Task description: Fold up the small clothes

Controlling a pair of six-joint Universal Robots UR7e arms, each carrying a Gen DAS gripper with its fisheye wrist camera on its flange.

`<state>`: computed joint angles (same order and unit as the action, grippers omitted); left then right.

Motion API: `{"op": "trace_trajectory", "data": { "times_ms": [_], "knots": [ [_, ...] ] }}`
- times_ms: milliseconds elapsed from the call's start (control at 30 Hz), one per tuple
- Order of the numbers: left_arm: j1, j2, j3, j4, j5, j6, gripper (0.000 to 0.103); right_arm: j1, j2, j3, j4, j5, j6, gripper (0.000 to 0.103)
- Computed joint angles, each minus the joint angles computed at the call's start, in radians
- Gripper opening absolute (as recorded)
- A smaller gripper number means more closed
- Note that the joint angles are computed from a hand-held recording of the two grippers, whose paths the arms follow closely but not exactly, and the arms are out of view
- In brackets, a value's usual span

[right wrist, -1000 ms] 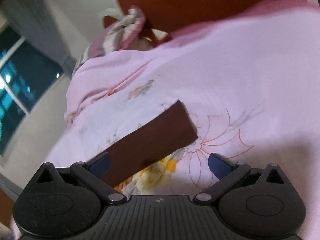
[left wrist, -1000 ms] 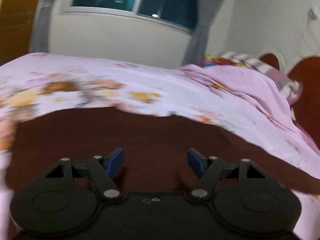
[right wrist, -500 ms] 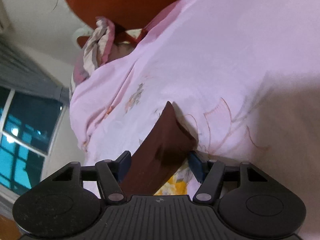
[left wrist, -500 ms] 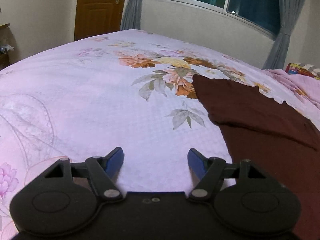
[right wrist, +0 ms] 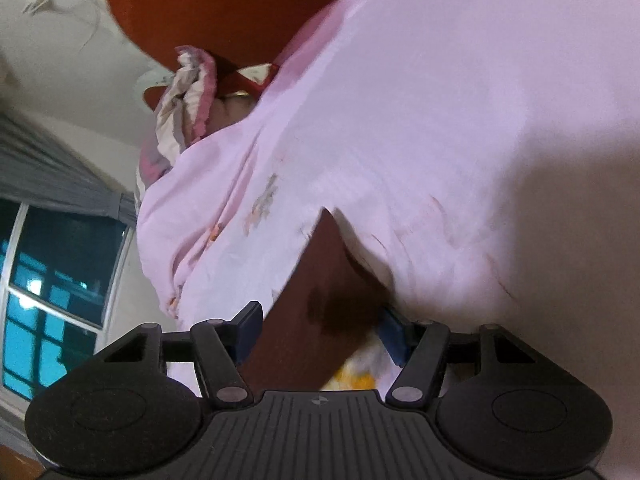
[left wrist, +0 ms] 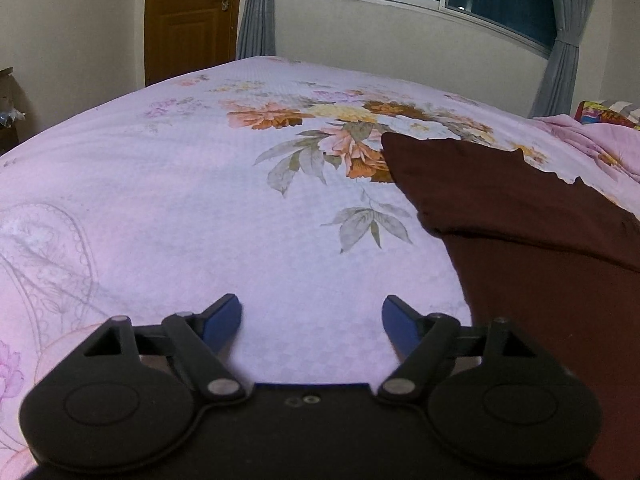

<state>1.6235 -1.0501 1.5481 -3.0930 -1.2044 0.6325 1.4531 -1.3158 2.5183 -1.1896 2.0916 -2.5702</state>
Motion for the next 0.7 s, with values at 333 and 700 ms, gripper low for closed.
{"op": "trace_trajectory", "data": {
  "times_ms": [333,700],
  "knots": [
    [0.005,-0.001,-0.006,0.008,-0.018,-0.012,0.08,-0.003,0.004,-0.091,0.158,0.037,-0.115,0.019],
    [0.024,0.01,-0.197,0.259,0.01,0.04,0.08,0.245,0.176,-0.501,0.442,0.23,-0.39,0.015]
  ]
}}
